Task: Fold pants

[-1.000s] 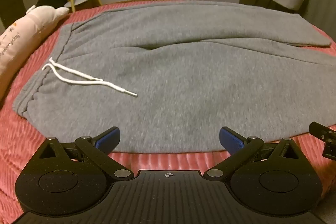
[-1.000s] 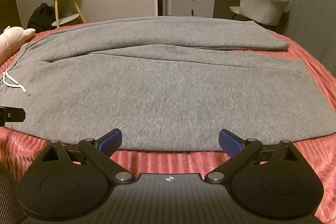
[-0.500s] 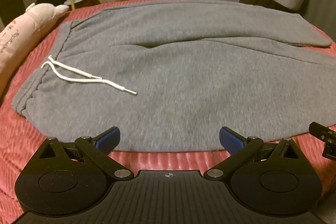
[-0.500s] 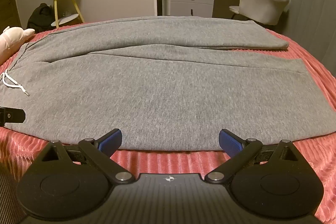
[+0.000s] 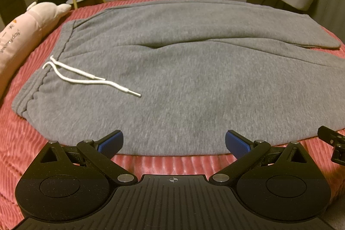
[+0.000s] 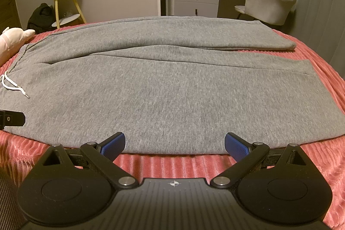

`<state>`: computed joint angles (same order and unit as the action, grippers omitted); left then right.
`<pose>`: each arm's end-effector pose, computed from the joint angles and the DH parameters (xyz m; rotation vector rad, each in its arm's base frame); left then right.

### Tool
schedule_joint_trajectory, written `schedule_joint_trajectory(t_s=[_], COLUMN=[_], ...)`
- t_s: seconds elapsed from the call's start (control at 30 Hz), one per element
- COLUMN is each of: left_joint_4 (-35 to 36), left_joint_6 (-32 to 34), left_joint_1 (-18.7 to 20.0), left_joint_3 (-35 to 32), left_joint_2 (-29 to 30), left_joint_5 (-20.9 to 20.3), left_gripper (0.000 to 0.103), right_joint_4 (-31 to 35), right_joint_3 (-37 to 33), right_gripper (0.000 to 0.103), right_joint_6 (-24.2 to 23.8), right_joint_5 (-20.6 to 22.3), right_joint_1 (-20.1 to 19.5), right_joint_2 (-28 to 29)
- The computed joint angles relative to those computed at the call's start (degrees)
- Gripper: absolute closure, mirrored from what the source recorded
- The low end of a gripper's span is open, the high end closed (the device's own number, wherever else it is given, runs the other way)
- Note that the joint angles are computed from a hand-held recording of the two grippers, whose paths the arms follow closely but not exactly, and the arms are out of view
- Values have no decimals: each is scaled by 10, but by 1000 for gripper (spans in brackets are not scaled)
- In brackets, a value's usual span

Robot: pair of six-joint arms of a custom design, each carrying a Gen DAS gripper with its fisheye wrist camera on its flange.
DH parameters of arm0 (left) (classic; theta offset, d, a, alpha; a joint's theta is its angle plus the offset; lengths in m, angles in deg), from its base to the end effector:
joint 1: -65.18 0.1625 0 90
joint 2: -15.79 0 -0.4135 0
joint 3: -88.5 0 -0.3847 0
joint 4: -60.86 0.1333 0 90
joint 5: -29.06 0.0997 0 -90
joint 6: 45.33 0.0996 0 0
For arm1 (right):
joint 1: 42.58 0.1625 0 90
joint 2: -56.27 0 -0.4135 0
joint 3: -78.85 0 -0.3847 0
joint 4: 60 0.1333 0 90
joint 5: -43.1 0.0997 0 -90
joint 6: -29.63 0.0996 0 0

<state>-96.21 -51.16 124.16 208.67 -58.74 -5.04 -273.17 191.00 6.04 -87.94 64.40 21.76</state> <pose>-0.0689 -0.5332 0.2704 0.2655 2.2063 -0.7678 0.2246 -0.5029 0.0395 0.4474 -2.2269 0.8916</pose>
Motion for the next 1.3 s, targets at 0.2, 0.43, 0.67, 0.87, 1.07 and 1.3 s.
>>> schedule_joint_trajectory(t_s=[0.2,0.43,0.67,0.87,1.07,1.3], left_joint_4=[-4,-1,-17,-14,-12,-5], left_joint_6=[-1,-3,10,8,7,1], left_joint_1=[-1,-1,8,7,7,8], left_joint_3=[4,4,6,8,7,6], left_joint_2=[1,1,3,0,0,-2], left_joint_5=[1,0,-3,-3,-3,-4], left_gripper=[0,0,0,0,0,0], right_joint_4=[0,0,-1,0,0,0], right_joint_3=[0,1,2,2,2,2], right_gripper=[4,4,4,4,4,4], right_joint_6=[-1,-1,-2,-2,-2,-2], right_joint_5=[0,1,1,1,2,2], right_joint_1=[-1,-2,-2,-3,-3,-4], right_joint_2=[0,-1,-2,-2,-3,-3])
